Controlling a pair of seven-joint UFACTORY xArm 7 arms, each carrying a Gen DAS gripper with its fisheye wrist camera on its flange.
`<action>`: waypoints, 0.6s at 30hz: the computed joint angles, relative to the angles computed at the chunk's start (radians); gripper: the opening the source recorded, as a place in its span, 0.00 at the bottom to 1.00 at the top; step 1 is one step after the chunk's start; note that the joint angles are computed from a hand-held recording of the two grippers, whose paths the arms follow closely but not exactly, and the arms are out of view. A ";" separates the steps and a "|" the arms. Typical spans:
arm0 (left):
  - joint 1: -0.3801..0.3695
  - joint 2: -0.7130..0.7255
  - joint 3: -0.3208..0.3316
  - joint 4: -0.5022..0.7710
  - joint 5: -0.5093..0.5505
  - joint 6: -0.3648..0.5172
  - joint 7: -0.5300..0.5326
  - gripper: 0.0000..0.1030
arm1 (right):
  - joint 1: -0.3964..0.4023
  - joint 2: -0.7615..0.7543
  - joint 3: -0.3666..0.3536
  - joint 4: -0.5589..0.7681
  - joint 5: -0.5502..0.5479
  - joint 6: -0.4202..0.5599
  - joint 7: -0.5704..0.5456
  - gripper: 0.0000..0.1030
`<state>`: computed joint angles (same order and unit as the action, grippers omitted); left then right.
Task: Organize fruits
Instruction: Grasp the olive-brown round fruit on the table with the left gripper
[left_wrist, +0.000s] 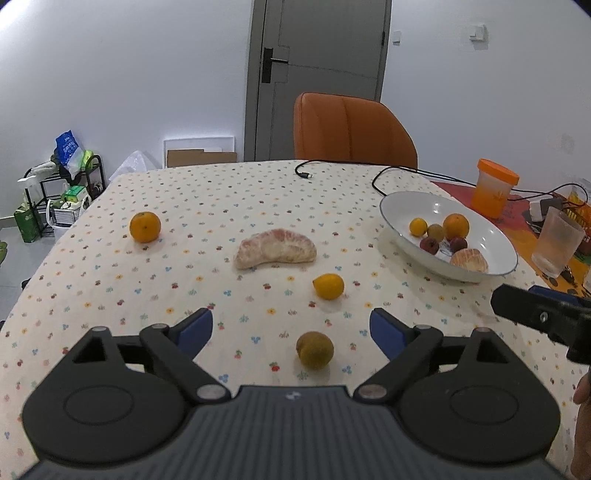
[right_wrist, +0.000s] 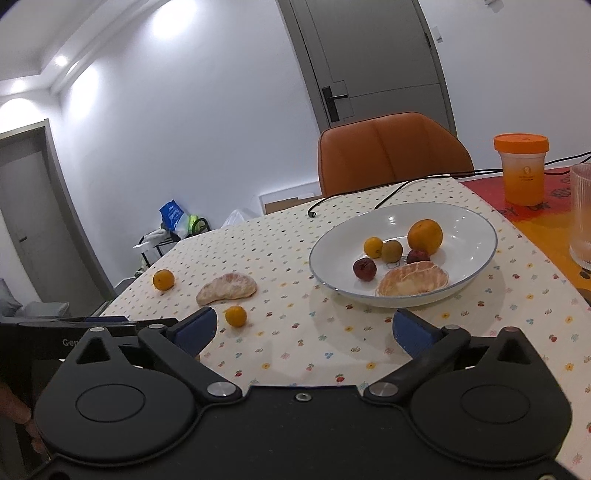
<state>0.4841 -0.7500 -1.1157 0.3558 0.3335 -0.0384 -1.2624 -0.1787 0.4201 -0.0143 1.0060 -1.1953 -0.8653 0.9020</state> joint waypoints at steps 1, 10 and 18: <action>0.000 0.003 -0.001 -0.002 0.000 -0.006 -0.001 0.88 | 0.000 -0.002 0.000 -0.004 0.002 0.001 -0.003 1.00; 0.046 0.019 -0.059 -0.002 -0.013 -0.063 0.005 0.87 | -0.002 -0.017 0.001 -0.031 0.012 0.015 -0.014 1.00; 0.121 0.043 -0.120 0.012 -0.042 -0.107 0.023 0.71 | -0.006 0.004 0.006 -0.012 -0.004 0.027 0.008 1.00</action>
